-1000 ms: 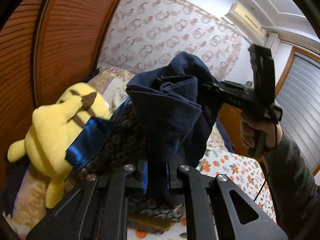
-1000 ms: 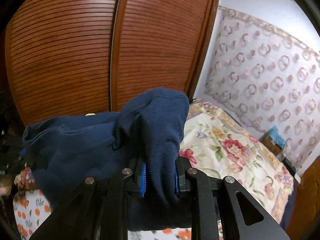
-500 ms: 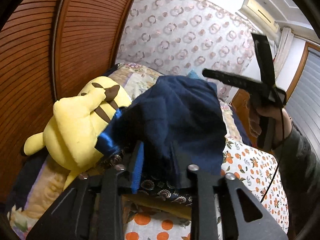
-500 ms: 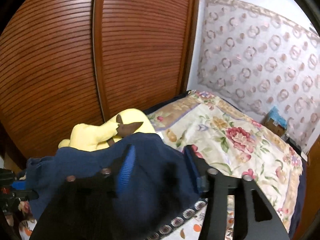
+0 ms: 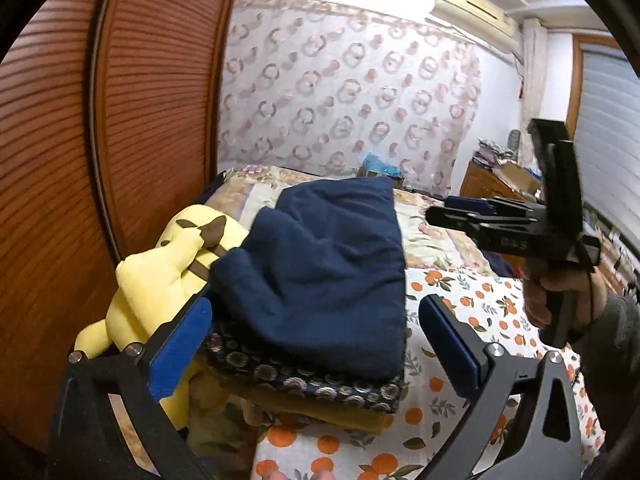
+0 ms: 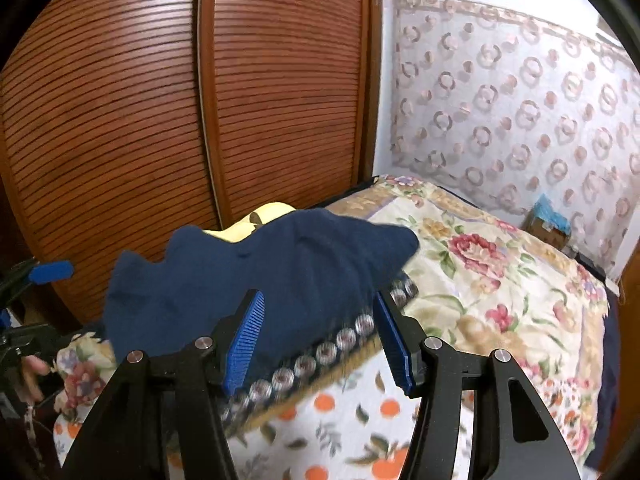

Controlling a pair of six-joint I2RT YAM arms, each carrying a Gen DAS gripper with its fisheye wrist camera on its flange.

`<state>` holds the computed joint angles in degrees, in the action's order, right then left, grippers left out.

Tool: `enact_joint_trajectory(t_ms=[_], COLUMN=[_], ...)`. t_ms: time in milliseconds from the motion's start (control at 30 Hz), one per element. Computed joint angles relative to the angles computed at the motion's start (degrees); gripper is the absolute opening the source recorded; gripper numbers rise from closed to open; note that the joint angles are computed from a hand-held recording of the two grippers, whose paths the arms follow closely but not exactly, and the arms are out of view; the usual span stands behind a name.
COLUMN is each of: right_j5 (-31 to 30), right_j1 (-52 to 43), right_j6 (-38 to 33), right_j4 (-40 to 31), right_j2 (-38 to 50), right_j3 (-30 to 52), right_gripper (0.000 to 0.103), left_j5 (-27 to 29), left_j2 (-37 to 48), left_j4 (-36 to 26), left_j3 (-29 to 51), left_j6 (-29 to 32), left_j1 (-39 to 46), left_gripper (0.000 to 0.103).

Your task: Fold small clothes

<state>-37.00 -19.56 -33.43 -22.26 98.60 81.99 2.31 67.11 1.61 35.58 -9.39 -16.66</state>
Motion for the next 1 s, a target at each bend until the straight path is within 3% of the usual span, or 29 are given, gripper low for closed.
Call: enact_joint_trajectory(t_ms=[100, 400, 567, 767, 1000], right_j5=[-2.00, -9.26, -13.33, -19.92, -29.25], right_j1=[-2.57, -14.89, -23.22, -33.74, -50.76], right_j6=[0.30, -2.09, -4.05, -7.91, -24.86], right_j4=[1.39, 1.00, -1.79, -10.22, -29.86], right_j2=[-5.17, -22.57, -31.44, -41.85, -47.53], right_j3=[-6.13, -23.65, -30.40, -34.87, -36.37], right_gripper=[0.059, 0.059, 0.065, 0.073, 0.084], left_j5=[-0.14, -8.60, -12.74, -19.00, -27.21], left_j2=[-1.46, -4.90, -5.27, -6.19, -5.24], left_j4=[-0.05, 0.21, 2.19, 0.52, -1.38], left_j3=[-0.99, -3.13, -3.49, -2.22, -0.34], left_j6=[-0.28, -2.52, -3.60, -4.71, -7.36], left_j1=[-1.89, -13.36, -19.64, -27.50, -37.27], left_gripper=[0.103, 0.103, 0.103, 0.103, 0.103])
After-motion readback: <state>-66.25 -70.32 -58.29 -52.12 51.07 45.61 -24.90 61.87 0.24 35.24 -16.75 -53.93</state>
